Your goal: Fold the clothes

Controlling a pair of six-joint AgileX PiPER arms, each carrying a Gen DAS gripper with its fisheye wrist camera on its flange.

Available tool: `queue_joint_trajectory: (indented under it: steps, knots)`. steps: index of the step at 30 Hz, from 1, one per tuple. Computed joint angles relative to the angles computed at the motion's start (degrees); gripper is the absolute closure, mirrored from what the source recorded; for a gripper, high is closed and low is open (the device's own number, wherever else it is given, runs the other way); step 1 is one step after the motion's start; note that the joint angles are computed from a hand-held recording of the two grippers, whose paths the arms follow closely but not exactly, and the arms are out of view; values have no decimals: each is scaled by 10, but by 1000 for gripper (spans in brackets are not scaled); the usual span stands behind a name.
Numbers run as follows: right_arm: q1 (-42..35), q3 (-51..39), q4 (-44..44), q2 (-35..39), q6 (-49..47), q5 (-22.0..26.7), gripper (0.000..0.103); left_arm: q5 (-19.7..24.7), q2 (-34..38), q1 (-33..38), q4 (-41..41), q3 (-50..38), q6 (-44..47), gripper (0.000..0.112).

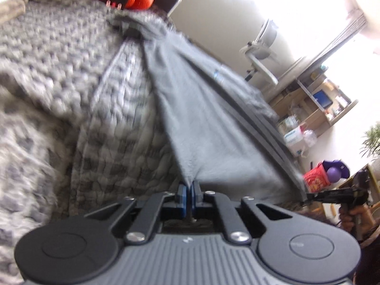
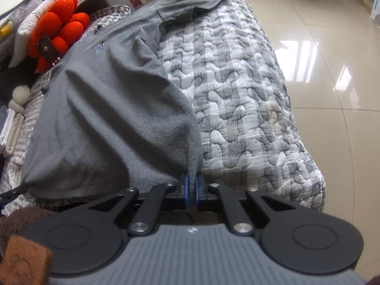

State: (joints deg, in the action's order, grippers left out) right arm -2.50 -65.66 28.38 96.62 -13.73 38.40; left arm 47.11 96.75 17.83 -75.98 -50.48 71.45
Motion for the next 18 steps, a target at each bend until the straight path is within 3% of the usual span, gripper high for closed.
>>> queue_joint_trajectory:
  steps: [9, 18]
  knots:
    - [-23, 21, 84, -80, -73, 16, 98, 38, -90, 34, 56, -46, -91, 109]
    - [2, 36, 90, -98, -100, 14, 98, 18, -101, 63, 112, -60, -123, 109]
